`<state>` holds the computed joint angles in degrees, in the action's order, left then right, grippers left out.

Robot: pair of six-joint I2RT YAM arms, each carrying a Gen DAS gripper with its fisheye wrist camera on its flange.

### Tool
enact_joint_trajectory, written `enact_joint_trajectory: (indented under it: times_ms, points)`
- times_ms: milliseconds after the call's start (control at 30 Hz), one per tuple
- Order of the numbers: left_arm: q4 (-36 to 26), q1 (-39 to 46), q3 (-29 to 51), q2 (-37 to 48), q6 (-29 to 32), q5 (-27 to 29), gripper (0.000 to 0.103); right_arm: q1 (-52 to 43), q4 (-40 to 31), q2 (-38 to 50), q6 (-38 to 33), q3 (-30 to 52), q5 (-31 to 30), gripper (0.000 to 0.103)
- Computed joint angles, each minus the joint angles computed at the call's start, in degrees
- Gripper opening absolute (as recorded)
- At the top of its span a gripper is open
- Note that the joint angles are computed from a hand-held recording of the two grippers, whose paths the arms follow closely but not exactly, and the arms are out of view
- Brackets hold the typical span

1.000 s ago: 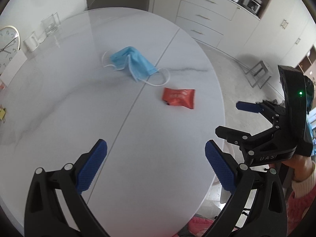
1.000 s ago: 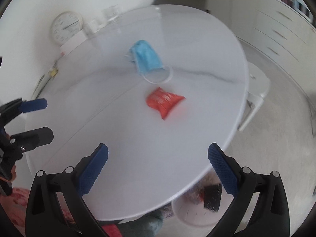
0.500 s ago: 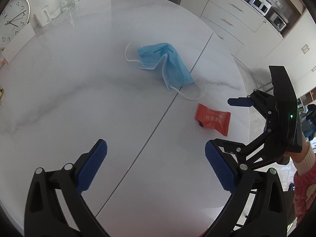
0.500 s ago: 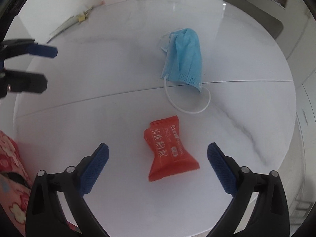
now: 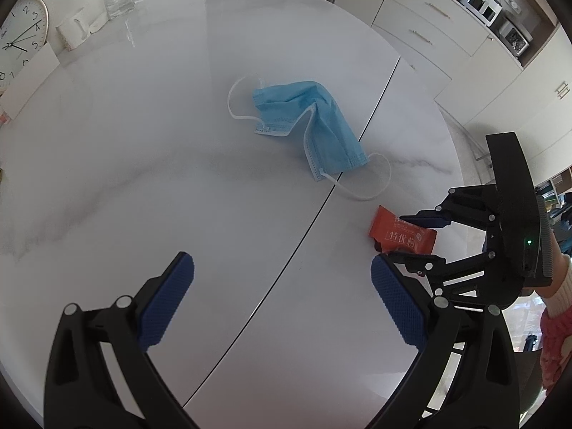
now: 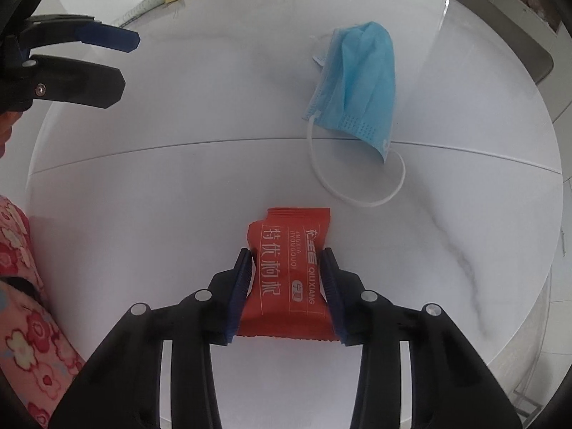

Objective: Collect trash
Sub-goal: 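Grasp the red packet with the right tool while the left tool grasps the blue mask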

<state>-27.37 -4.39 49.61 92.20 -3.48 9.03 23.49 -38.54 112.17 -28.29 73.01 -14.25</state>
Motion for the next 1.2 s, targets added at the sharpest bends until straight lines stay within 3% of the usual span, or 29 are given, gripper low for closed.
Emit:
enact_joint_trajectory:
  times_ms: [233,400,600,767,1033,1133,1200]
  points:
    - [0.32,-2.09,5.16,5.14,-3.25,1.15,0.095,-3.7,5.11,-5.3,11.87,-5.01,-3.93,0.039]
    - [0.42,-4.49,14.43,13.28,-8.3,0.48,0.095,-6.25,9.68,-12.26,21.81,-10.85,-4.14,0.039]
    - [-0.79,-6.63,26.76,24.24,-13.82,-1.8,0.095,-8.13,13.37,-15.22,28.64,-14.58,-3.55,0.039]
    - [-0.97,-8.9,33.13,30.23,-12.24,-6.47,0.095,-8.57,14.43,-13.46,33.46,-13.54,-3.83,0.039]
    - [-1.95,-10.23,36.81,34.07,-11.81,-7.41,0.095,-9.62,15.31,-11.54,32.58,-13.17,-4.82,0.039]
    - [-2.57,-9.87,38.2,35.36,-11.51,-7.69,0.09,-9.25,14.79,-11.51,32.62,-12.77,-4.62,0.039]
    - [-3.13,-10.0,39.53,36.78,-11.44,-8.82,0.071,-9.23,14.61,-11.28,32.61,-12.6,-4.63,0.039]
